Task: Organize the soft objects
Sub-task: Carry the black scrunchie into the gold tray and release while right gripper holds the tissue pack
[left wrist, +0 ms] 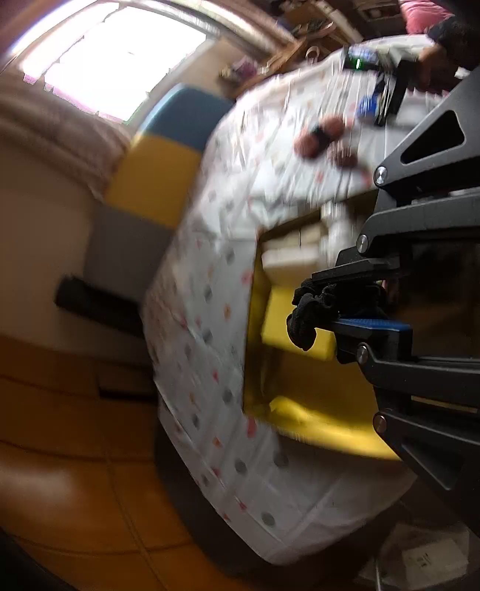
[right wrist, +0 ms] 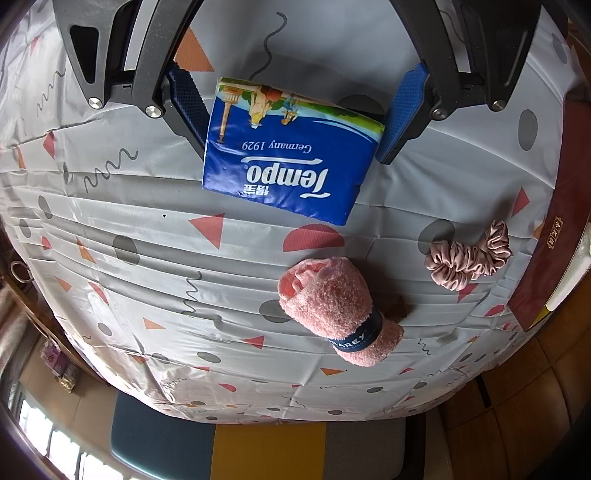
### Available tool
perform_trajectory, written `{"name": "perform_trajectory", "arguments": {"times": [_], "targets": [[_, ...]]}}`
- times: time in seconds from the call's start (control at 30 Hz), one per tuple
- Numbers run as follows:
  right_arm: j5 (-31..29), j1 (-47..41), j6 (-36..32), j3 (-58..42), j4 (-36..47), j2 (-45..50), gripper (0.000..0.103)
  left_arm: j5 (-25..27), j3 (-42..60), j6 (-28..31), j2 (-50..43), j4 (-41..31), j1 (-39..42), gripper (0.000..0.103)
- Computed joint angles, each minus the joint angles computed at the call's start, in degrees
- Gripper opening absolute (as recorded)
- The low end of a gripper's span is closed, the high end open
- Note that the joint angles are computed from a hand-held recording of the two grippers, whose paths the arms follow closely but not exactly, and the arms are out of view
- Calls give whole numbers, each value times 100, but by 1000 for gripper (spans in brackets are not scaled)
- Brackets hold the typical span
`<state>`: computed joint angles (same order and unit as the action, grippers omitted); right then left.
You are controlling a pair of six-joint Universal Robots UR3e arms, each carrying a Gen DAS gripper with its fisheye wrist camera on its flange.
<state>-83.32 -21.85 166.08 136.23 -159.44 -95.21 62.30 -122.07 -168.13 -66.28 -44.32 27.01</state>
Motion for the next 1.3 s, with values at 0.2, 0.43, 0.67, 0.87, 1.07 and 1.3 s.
{"name": "perform_trajectory", "arguments": {"times": [0.2,0.43,0.67,0.87,1.07,1.3], "targets": [[0,1,-2,-5,6,2,86,292,507,-158,-1452,283,-46,15],[-4,1,-18,-4,-17,27,86,681,1144,-319,-2596,808,-459,15],[-18,10,-21,-9,-44,60,86,1240,1971,-385,-3690,1123,-845,25],[-30,27,-5,-14,-40,54,86,1647,2487,-668,-4182,926,-910,45],[-27,18,-17,-4,-52,54,86,1541,2171,-610,-3787,1034,-760,45],[-88,72,5,-24,-148,140,85,1472,680,-351,-2220,1688,-741,46]]}}
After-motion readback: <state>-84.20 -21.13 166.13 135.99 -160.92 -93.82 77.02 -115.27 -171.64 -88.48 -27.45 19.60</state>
